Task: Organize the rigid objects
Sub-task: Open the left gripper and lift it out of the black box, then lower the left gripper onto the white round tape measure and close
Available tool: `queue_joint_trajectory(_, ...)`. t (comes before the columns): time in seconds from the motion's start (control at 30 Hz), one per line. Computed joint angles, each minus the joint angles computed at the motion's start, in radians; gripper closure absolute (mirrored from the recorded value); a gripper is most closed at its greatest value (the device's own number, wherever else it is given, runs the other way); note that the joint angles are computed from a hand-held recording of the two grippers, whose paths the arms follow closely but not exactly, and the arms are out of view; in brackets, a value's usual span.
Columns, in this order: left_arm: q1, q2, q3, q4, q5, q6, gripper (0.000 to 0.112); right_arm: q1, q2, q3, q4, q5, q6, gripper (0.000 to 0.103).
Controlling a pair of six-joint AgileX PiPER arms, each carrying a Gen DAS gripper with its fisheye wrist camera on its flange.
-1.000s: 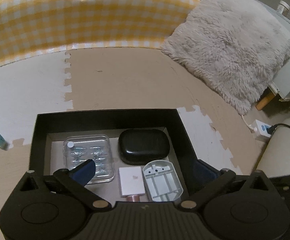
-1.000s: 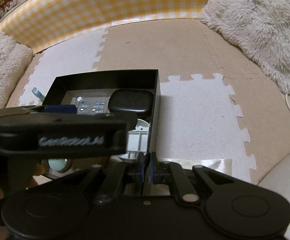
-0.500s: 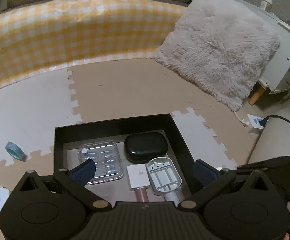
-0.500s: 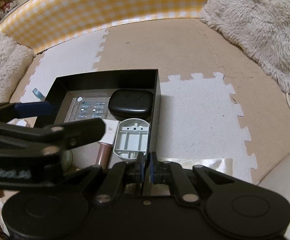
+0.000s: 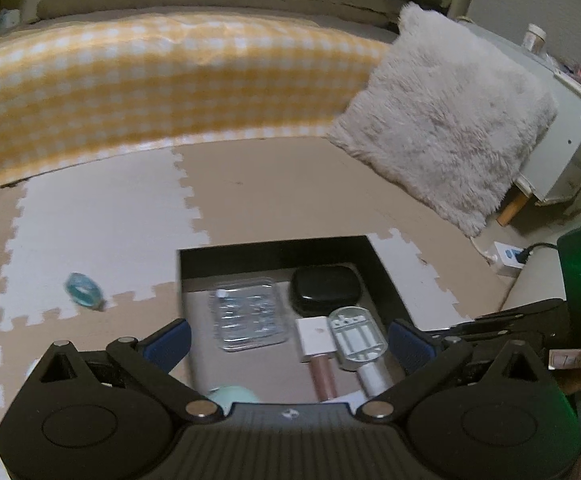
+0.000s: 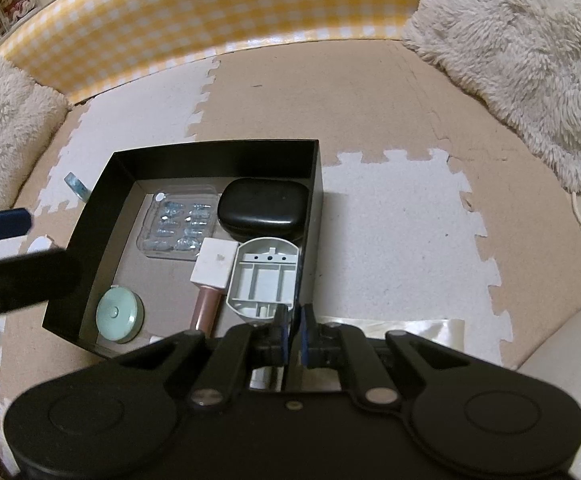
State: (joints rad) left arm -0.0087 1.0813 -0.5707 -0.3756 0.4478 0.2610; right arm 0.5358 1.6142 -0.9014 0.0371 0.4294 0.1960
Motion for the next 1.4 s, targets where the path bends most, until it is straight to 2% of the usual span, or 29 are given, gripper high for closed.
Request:
queue_joint_trajectory(0.07, 0.054, -0.029, 0.003, -0.007, 0.033, 0.044, 0.009, 0.007, 0.0, -0.001, -0.024, 0.001, 0.021, 0.097)
queue_joint_trajectory(0.23, 0.251, -0.089, 0.013, -0.128, 0.122, 0.286, 0.009, 0.01, 0.0, -0.003, -0.036, 0.002, 0.037, 0.097)
queue_joint_trajectory(0.43, 0.584, -0.122, 0.06, -0.35, 0.212, 0.663, 0.009, 0.018, 0.001, -0.002, -0.065, 0.002, 0.063, 0.097)
queue_joint_trajectory(0.53, 0.72, -0.095, 0.082, -0.417, 0.222, 0.809, 0.009, 0.02, 0.002, -0.004, -0.07, 0.005, 0.071, 0.097)
queue_joint_trajectory(0.67, 0.835, -0.02, 0.101, -0.518, 0.204, 0.997, 0.009, 0.023, 0.006, -0.014, -0.084, 0.017, 0.091, 0.097)
queue_joint_trajectory(0.73, 0.884, 0.03, 0.113, -0.593, 0.192, 1.121, 0.009, 0.024, 0.006, -0.013, -0.09, 0.016, 0.096, 0.097)
queue_joint_trajectory(0.83, 0.958, 0.152, 0.107, -0.705, 0.222, 1.328, 0.009, 0.026, 0.005, -0.01, -0.094, 0.012, 0.105, 0.098)
queue_joint_trajectory(0.87, 0.971, 0.191, 0.102, -0.722, 0.225, 1.376, 0.009, 0.028, 0.006, -0.011, -0.099, 0.013, 0.111, 0.098)
queue_joint_trajectory(0.97, 0.957, 0.279, 0.09, -0.738, 0.159, 1.456, 0.009, 0.035, 0.008, -0.017, -0.117, 0.022, 0.129, 0.098)
queue_joint_trajectory(1.1, 0.941, 0.356, 0.096, -0.832, 0.091, 1.602, 0.009, 0.036, 0.009, -0.019, -0.123, 0.027, 0.128, 0.098)
queue_joint_trajectory(1.2, 0.954, 0.417, 0.077, -0.865, 0.106, 1.617, 0.012, 0.037, 0.009, -0.018, -0.13, 0.026, 0.131, 0.098)
queue_joint_trajectory(1.27, 0.943, 0.446, 0.065, -0.874, 0.096, 1.6, 0.022, 0.039, 0.009, -0.019, -0.135, 0.026, 0.133, 0.098)
queue_joint_trajectory(1.4, 0.911, 0.482, 0.064, -0.947, 0.053, 1.652, 0.034, 0.042, 0.009, -0.022, -0.143, 0.032, 0.133, 0.097)
